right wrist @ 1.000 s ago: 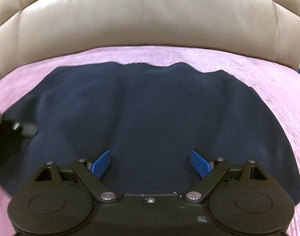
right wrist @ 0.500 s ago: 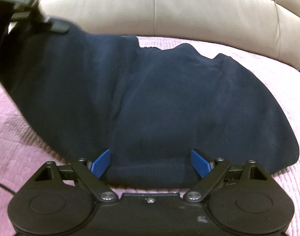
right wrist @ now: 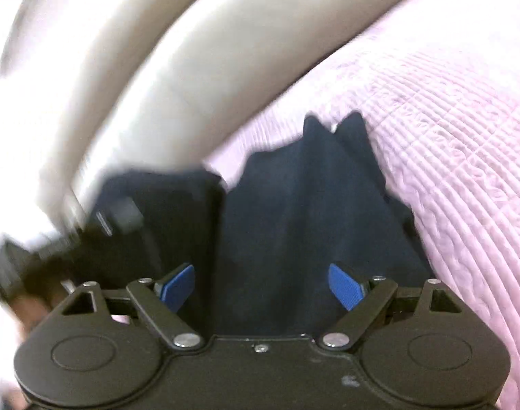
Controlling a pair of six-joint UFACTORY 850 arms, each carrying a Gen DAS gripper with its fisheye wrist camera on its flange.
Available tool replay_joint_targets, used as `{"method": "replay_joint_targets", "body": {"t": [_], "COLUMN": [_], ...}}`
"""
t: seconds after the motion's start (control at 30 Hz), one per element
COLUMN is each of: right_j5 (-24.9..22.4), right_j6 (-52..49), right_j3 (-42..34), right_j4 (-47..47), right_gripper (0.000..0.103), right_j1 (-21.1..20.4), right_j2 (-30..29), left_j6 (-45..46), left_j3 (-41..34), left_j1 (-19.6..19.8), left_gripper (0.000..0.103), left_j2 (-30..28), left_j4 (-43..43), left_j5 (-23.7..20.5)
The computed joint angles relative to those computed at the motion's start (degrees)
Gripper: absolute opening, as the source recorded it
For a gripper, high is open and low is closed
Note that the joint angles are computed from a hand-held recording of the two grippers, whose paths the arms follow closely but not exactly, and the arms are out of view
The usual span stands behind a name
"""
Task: Fold large clothes
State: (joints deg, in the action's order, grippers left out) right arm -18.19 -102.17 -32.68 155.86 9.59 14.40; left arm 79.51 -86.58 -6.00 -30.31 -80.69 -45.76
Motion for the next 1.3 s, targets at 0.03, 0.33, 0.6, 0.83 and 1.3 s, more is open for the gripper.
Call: {"method": "replay_joint_targets", "body": {"t": [0.03, 0.33, 0.6, 0.83, 1.3], "right_j5": [-0.34, -14.03, -17.84, -10.72, -20.79], "right_j6": [3.60, 11.53, 22.38, 33.73, 49.80], "right_j3": [-0.53, -5.71, -17.51, -26.20, -22.88], "right_j4": [-5.01, -25.40, -46.29, -53.05, -61.46], "right_gripper": [0.102, 0.103, 0.103, 0.011, 0.079], "right_j1": [-1.67, -10.32, -12.72, -12.98, -18.87], "right_j2": [-0.08, -8.81, -19.61, -26.42, -25.19], "left_j6": [0.47, 3.02, 2.86, 5.33, -11.99], "left_j3": [0.25, 1.35, 3.15, 6.12, 0.13], "left_j1": [-1.04, -9.55, -11.92, -11.12, -6.92], "left_gripper": [0.022, 0.035, 0.047, 0.053, 0.024], "left_j2": [-0.26, -2.52, -2.72, 0.21, -0.46], "left_j4": [-0.28, 1.54, 5.07, 5.30, 24.33], "left_j5": [0.42, 6.41, 6.68, 5.14, 8.92]}}
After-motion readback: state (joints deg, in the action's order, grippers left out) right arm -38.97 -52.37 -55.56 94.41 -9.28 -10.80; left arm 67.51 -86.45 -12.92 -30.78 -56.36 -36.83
